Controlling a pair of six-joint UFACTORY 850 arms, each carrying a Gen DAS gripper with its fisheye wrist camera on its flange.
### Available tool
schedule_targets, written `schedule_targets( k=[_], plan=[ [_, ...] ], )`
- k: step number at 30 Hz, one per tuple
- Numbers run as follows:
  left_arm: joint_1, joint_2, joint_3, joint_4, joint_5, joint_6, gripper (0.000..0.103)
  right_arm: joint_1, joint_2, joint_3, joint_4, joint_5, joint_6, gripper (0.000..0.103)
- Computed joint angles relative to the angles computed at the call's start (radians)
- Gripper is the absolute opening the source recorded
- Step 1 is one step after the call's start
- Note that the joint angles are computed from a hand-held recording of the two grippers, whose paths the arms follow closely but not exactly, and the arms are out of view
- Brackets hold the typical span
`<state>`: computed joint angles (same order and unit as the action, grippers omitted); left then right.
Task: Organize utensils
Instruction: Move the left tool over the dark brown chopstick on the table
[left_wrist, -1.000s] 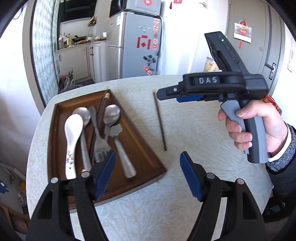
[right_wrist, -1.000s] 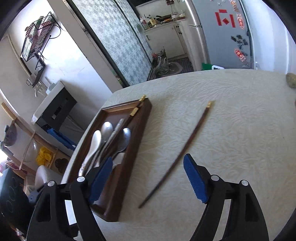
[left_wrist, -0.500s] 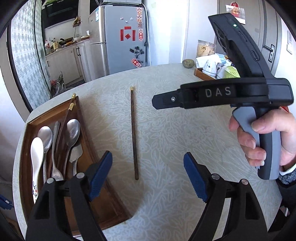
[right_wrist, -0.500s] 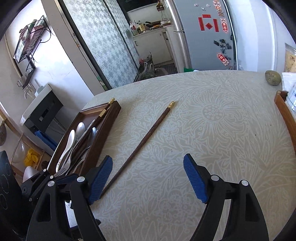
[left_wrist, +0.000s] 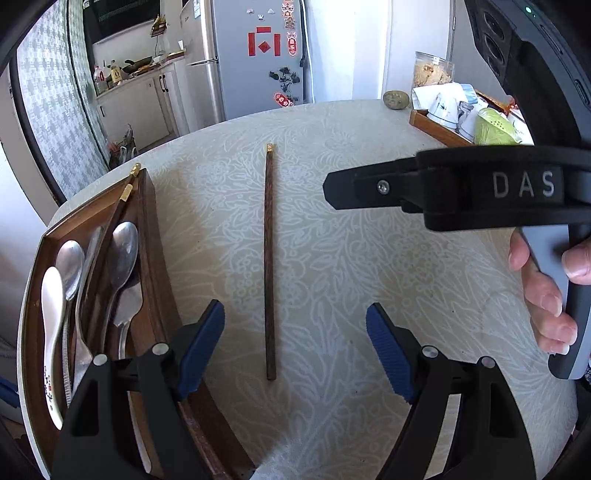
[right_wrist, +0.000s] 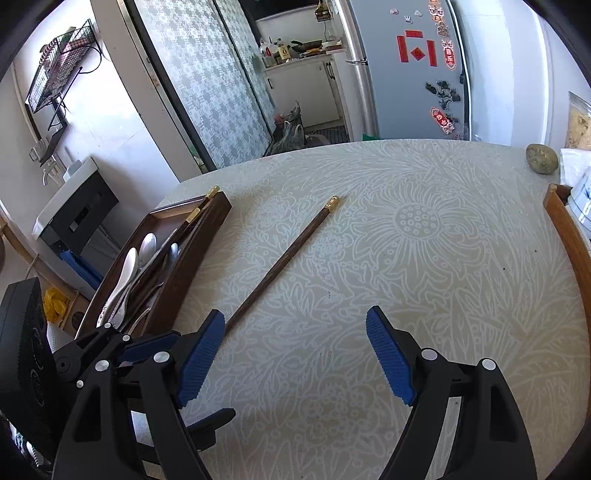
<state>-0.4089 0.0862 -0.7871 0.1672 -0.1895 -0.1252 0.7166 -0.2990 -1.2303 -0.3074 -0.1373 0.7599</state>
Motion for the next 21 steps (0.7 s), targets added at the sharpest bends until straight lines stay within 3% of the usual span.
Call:
schedule_targets(
  k=[2, 5, 8, 12, 15, 18, 21],
  plan=[
    [0.000, -0.007, -0.004, -0.071, -0.006, 0.073, 0.070, 0.000, 0.002, 0.003, -0.011, 0.002, 0.012, 0.080],
    [0.005, -0.011, -0.007, -0.092, -0.007, 0.095, 0.070, -0.004, 0.006, 0.009, 0.011, 0.011, -0.001, 0.080],
    [0.023, -0.018, -0.015, -0.259, -0.016, 0.245, 0.069, -0.014, 0.014, 0.018, 0.136, 0.027, -0.108, 0.080],
    [0.021, -0.028, -0.027, -0.216, -0.028, 0.201, 0.069, -0.021, 0.017, 0.023, 0.248, 0.033, -0.206, 0.080],
    [0.014, -0.045, -0.050, -0.076, -0.050, 0.036, 0.069, -0.024, 0.014, 0.022, 0.357, 0.032, -0.309, 0.080],
    [0.012, -0.063, -0.074, -0.094, -0.079, 0.042, 0.070, -0.027, 0.015, 0.024, 0.497, 0.036, -0.442, 0.080],
    [0.016, -0.060, -0.070, -0.135, -0.072, 0.089, 0.070, -0.027, 0.020, 0.029, 0.524, 0.043, -0.470, 0.080]
  ],
)
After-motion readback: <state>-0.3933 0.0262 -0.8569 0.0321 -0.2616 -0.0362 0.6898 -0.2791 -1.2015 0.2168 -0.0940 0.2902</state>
